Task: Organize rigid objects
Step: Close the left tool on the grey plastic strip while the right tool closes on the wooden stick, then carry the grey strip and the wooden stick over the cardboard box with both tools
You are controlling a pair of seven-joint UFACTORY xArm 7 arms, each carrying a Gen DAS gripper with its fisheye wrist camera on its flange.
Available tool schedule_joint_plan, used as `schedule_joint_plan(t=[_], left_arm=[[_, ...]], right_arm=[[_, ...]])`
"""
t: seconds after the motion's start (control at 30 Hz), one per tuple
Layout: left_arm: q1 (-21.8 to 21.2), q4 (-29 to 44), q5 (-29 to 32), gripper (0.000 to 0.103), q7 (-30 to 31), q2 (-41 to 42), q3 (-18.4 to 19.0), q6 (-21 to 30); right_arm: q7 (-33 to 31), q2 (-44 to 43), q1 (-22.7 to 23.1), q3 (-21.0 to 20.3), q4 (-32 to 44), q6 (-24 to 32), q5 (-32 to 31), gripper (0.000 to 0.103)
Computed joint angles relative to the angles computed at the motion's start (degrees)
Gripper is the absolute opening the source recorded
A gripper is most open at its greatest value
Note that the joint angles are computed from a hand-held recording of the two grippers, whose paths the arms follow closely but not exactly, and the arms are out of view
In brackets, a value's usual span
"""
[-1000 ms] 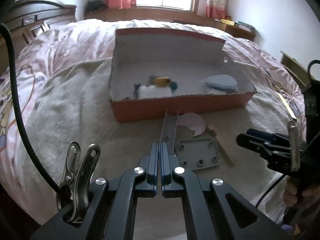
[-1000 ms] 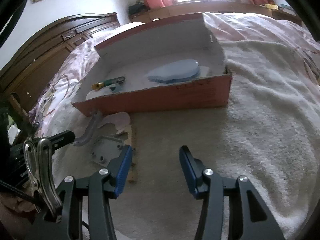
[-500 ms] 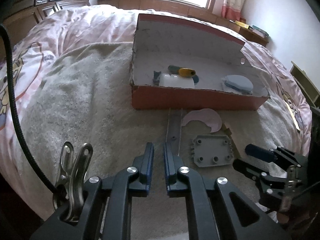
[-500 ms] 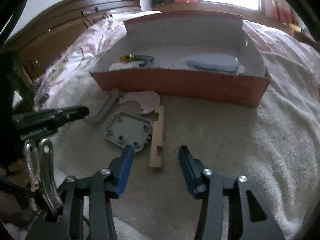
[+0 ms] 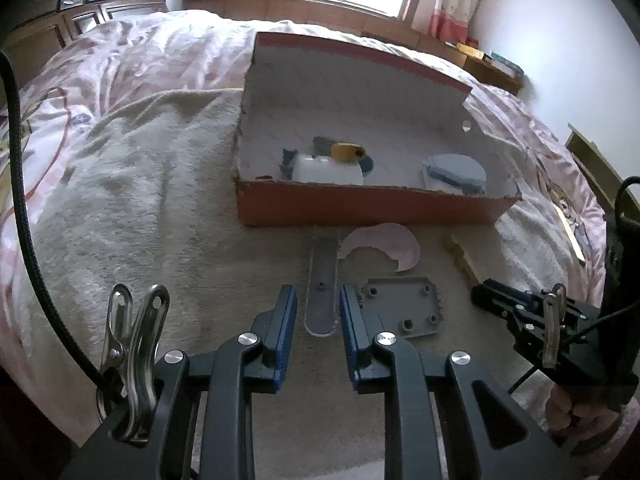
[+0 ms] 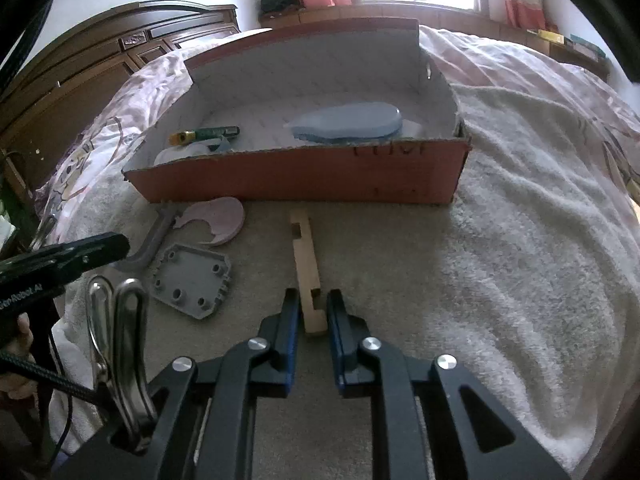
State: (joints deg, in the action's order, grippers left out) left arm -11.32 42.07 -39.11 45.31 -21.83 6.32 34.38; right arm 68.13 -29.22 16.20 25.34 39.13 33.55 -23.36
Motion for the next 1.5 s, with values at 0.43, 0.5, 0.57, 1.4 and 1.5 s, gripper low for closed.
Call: schedule_joint_plan(t=[0.43, 0.5, 0.57, 1.4, 1.5], left_arm=[[-0.7, 0.2, 2.1, 0.022, -0.8, 4.2, -2.3, -4.7], [-0.9, 0.1, 2.0, 0.022, -0.6, 4.4, -2.5, -5.6], [-1.1, 0.0, 2.0, 0.022, -0.4, 4.7, -2.6, -6.7], [-1.2, 0.7, -1.7, 0.018, 2.8, 4.9, -1.2, -5.1], [-0.9, 0.7, -2.8, 0.018, 3.6, 4.2, -0.8, -4.5]], right_arm=[[0.4, 1.5, -1.5, 0.6, 0.5, -2.4, -1.8, 0.029], [1.0, 2.4, -2.2, 1.3, 1.4, -1.9, -3.2, 0.032], [1.5, 3.2, -2.3, 1.8, 2.3, -1.0, -4.4, 0.036], [9.3, 4.6, 1.2, 1.4, 3.8, 5.0, -14.1, 0.017], [8.0, 3.0, 1.7, -0.4, 2.2, 2.1, -12.3, 0.012]])
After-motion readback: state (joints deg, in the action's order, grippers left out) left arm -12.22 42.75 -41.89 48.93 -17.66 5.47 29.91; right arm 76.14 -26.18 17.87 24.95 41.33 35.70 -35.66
